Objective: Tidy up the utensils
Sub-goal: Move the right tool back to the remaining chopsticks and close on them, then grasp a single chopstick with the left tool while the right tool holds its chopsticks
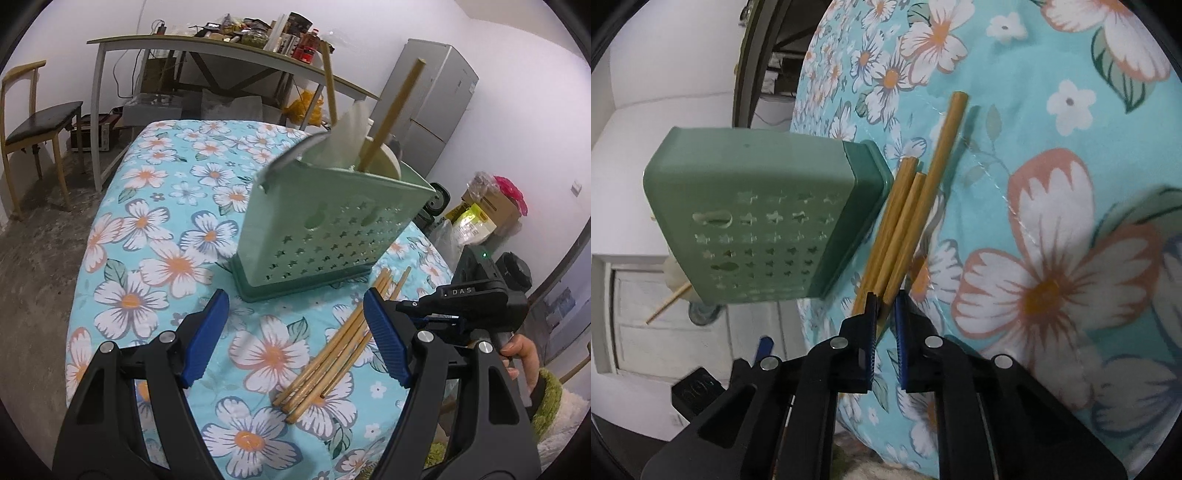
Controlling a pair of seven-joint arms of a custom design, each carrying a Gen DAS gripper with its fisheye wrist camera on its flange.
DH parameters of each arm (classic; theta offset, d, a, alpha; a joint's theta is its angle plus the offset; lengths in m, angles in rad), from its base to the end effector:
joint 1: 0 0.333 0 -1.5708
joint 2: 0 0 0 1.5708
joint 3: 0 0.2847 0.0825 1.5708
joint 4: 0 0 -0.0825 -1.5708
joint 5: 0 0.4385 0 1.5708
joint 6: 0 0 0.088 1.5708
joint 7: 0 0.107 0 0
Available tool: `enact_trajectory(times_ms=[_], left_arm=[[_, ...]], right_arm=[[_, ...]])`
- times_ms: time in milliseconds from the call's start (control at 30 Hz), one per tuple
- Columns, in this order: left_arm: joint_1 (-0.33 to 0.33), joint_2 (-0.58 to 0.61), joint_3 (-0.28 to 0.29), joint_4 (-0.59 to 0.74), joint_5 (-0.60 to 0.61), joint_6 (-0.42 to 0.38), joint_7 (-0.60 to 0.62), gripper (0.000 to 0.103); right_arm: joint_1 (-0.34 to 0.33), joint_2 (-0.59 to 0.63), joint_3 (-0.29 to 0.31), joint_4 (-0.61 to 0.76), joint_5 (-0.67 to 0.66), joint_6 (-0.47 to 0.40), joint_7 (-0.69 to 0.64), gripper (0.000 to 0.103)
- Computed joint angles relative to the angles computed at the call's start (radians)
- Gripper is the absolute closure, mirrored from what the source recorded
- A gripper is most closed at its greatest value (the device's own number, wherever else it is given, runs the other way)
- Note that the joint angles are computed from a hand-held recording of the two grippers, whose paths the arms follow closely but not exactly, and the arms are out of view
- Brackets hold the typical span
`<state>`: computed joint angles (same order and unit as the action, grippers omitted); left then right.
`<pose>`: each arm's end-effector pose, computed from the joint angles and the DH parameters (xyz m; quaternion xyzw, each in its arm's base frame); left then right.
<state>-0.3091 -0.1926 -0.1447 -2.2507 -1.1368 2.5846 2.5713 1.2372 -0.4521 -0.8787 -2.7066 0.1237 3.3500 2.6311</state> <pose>0.5258 -0.2397 0.4375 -0.4126 0.7961 -0.4425 0.0083 0.4567 0.1726 0.3610 -0.2662 0.8427 0.1456 0.4447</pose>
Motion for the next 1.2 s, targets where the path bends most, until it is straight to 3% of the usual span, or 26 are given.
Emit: enact_trajectory(times_ms=[167, 233, 333, 400, 567, 733, 867, 1000, 1200], left_arm=[[-0.007, 0.011, -0.011, 0.007, 0.030, -0.019, 0.003, 0.032], [-0.011, 0.014, -0.017, 0.010, 0.044, -0.028, 0.011, 0.032], [-0.024, 0.017, -0.030, 0.008, 0.075, -0.030, 0.046, 0.043], [-0.034, 0.023, -0.038, 0.009, 0.108, -0.040, 0.069, 0.056], [-0.056, 0.057, -0.068, 0.023, 0.203, -0.050, 0.118, 0.074], [-0.072, 0.112, -0.104, 0.044, 0.340, 0.010, 0.111, 0.078], [-0.073, 0.143, -0.113, 0.063, 0.362, 0.029, 0.105, 0.083], [-0.069, 0.161, -0.123, 0.081, 0.384, 0.034, 0.093, 0.088], [-0.073, 0.159, -0.134, 0.077, 0.413, 0.049, 0.082, 0.088]], right_arm=[[-0.169, -0.061, 0.152, -0.029, 0.024, -0.155, -0.054, 0.092], [-0.273, -0.083, 0.245, -0.040, 0.023, -0.231, -0.058, 0.092], [-0.409, -0.110, 0.366, -0.055, 0.011, -0.321, -0.048, 0.091], [-0.462, -0.125, 0.411, -0.073, 0.018, -0.338, -0.048, 0.091], [-0.483, -0.118, 0.441, -0.085, 0.079, -0.321, -0.090, 0.091], [-0.513, -0.108, 0.485, -0.083, 0.130, -0.318, -0.130, 0.090], [-0.532, -0.109, 0.517, -0.090, 0.174, -0.312, -0.164, 0.090], [-0.519, -0.109, 0.512, -0.097, 0.234, -0.287, -0.217, 0.090], [-0.519, -0.118, 0.525, -0.110, 0.314, -0.267, -0.284, 0.091]])
